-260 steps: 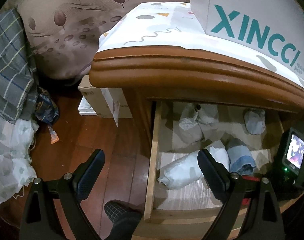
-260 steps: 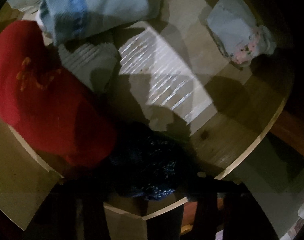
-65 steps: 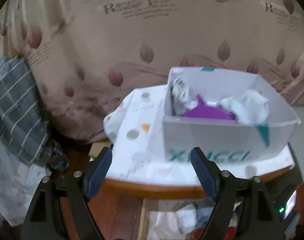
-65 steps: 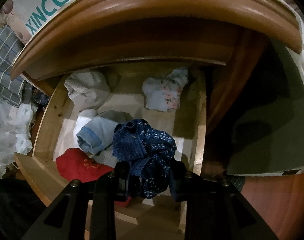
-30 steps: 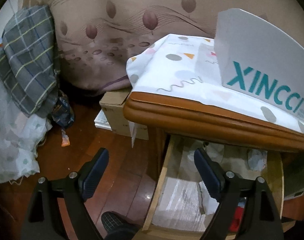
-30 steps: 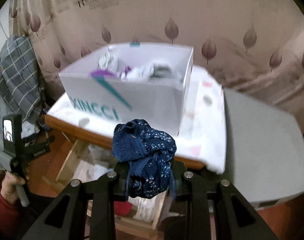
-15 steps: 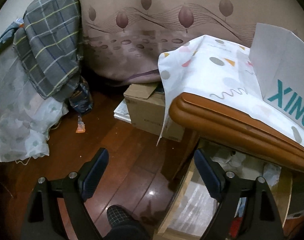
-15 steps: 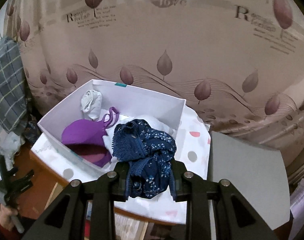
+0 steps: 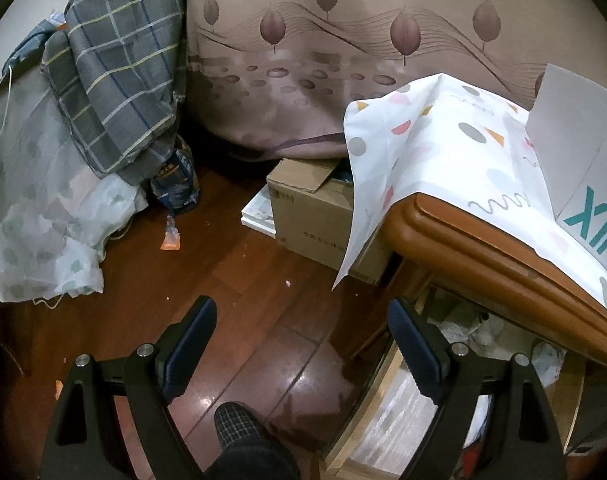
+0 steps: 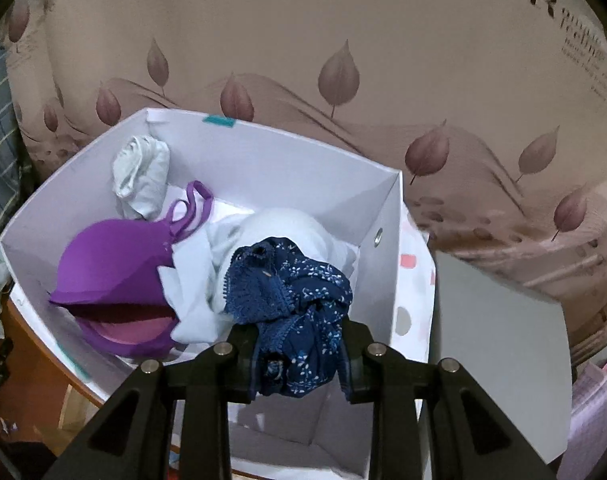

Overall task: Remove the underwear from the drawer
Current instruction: 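Lift the navy patterned cloth with the right tool and drop it into the white box, then open the right tool and move it back down into the drawer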

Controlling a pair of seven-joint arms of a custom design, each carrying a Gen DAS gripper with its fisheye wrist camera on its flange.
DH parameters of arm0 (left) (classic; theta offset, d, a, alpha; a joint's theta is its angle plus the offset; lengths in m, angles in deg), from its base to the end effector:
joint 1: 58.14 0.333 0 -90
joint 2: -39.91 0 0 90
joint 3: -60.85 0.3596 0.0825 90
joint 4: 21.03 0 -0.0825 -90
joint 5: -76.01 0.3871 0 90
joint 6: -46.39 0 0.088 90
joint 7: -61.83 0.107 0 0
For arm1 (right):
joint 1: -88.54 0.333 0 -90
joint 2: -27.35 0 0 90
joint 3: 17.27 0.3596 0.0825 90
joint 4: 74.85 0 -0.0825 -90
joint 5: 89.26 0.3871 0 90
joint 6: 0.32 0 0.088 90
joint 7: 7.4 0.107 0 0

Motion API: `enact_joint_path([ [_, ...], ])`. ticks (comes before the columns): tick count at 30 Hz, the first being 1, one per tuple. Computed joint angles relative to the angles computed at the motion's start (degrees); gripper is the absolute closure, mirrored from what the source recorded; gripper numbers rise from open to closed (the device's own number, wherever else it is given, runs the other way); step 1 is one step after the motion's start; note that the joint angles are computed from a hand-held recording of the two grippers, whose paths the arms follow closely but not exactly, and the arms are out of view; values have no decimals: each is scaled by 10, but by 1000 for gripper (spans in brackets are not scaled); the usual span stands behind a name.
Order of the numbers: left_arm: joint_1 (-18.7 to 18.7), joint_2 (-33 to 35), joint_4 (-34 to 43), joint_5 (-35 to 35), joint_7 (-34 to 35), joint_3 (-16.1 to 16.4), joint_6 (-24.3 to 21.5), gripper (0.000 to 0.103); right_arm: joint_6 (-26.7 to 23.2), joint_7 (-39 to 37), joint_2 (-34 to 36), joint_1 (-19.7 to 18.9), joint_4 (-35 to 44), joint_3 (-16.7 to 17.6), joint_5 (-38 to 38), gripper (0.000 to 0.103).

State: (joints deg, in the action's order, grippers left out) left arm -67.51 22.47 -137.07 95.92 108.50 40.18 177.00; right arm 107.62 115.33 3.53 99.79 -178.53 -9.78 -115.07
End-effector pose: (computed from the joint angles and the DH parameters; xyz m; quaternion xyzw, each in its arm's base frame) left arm 0.4265 -0.2699 0.6715 -0.6876 0.6462 -0.2241 0.2435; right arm 0.4064 0.1245 0.7987 -0.5918 0.7304 -0.3119 0.1379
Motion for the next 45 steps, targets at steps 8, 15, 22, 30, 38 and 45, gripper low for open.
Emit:
enact_joint_path([
  [8, -5, 3, 3, -2, 10, 0, -2, 18, 25, 13, -2, 2, -14, -9, 21, 53],
  [15, -9, 4, 2, -12, 17, 4, 4, 18, 19, 6, -9, 2, 0, 5, 1, 40],
  [22, -15, 5, -1, -23, 40, 4, 15, 18, 1, -16, -46, 19, 15, 10, 26, 40],
  [30, -20, 7, 0, -20, 57, -1, 15, 17, -59, -73, -120, 92, -49, 14, 158, 35],
  [38, -22, 5, -2, -30, 68, 2, 19, 17, -37, -38, -106, 139, -177, 10, 270, 35],
  [45, -23, 10, 2, -48, 79, 5, 19, 17, -9, -12, -34, 149, -210, -6, 334, 34],
])
